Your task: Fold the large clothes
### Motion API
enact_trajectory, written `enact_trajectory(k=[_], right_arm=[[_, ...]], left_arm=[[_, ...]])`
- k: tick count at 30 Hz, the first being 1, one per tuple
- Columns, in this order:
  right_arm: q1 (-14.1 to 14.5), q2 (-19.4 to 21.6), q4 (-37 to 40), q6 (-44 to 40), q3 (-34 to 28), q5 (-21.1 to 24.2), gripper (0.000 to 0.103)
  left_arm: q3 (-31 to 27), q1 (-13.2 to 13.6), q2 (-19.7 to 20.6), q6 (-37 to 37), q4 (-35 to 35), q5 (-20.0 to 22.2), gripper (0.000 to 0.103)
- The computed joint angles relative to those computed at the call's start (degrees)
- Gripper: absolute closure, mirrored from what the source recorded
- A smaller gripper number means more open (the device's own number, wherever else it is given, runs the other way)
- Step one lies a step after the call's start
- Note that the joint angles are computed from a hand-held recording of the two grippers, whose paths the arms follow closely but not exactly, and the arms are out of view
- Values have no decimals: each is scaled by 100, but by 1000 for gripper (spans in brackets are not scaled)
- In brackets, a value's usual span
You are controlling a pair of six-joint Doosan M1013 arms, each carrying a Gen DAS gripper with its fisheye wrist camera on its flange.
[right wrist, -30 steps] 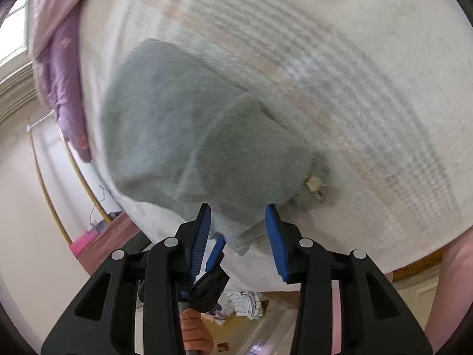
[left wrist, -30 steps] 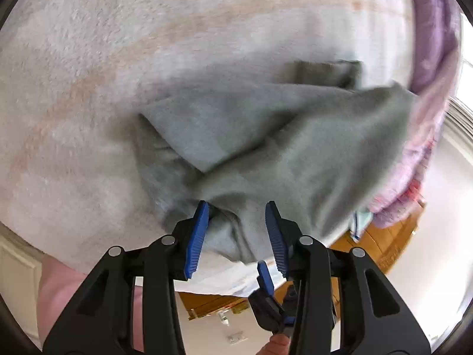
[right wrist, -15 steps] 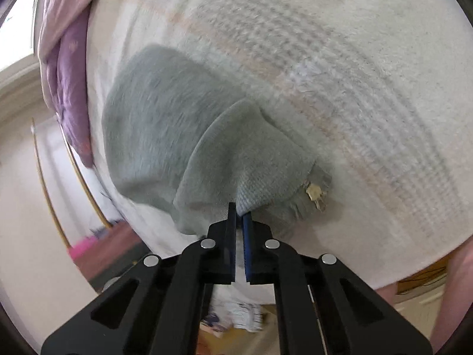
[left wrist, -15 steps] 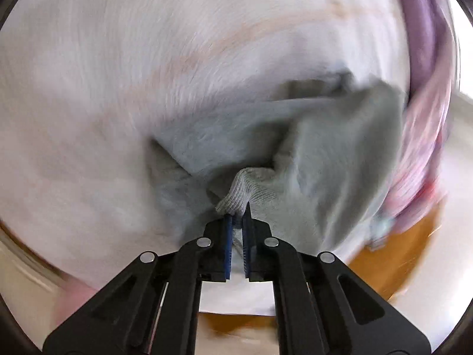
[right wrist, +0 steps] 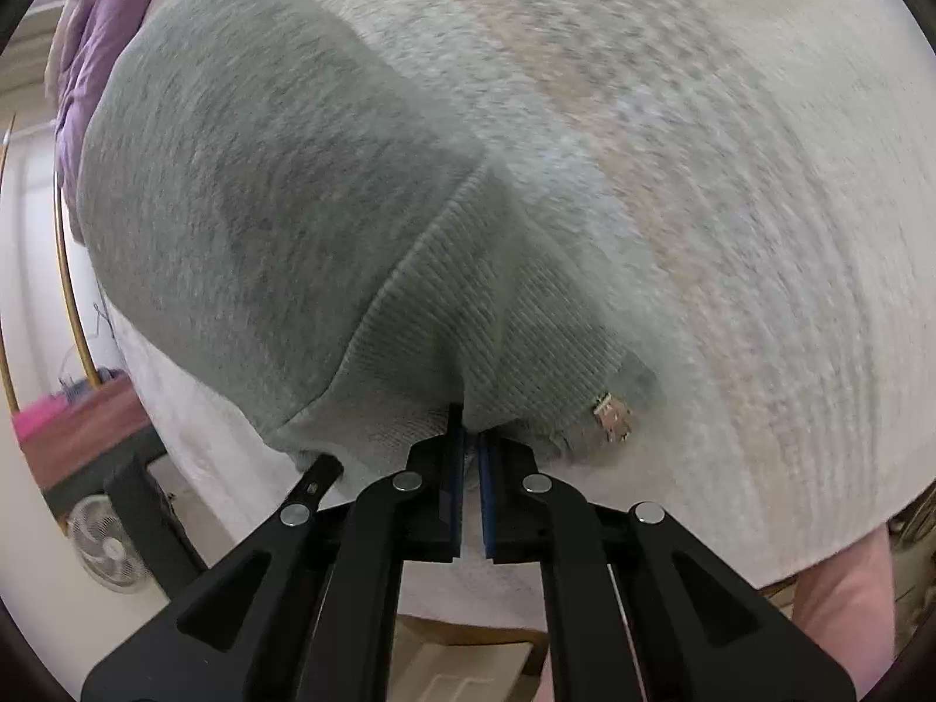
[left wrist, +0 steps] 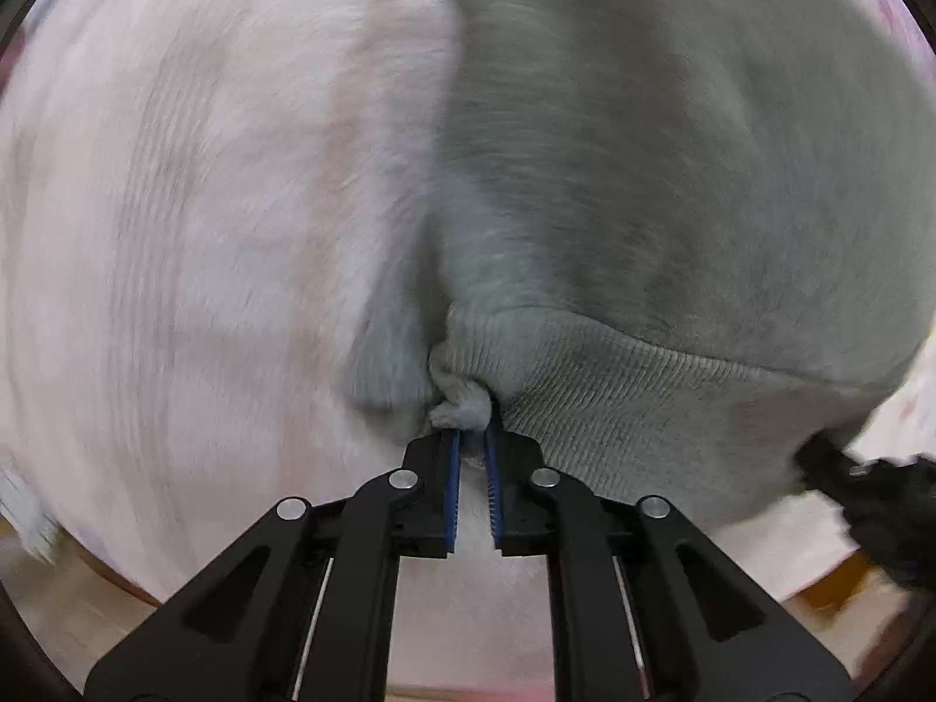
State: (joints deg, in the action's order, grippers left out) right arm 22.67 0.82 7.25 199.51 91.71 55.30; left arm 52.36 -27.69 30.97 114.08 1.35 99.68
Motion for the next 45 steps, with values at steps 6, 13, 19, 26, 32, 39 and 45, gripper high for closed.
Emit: enact_trajectory(k=[6,13,19,26,32,39,45], right_arm=[[-44,-148,121,-514,-170,161,52],[-113,-115,-853,-2085,-984,1569,53],[-423,68,-1116,-3257,-1145,1564,79],[-830,576,-901,-3497,-1200,1731,76],[-828,297,-616,-3264,-1027,1029,23],[-650,117,-759,-3405,-833,1429,10],[-1032,-526,1603,-3872,895,-1313,6]], left_arm=[[-245,23,-34,-153,81,261,53],[-1625,43,421,140,497,581,45],[-2930,-40,1063,-12,-232,833,50],[-2378,-504,1202,-731,-739,576,41],[-3325,-213,1625,-926,-1064,1473,22],[-3223,212,1785,-1042,-2078,2052,17],[-3334,566,2182,-2311,-4393,2644,5]])
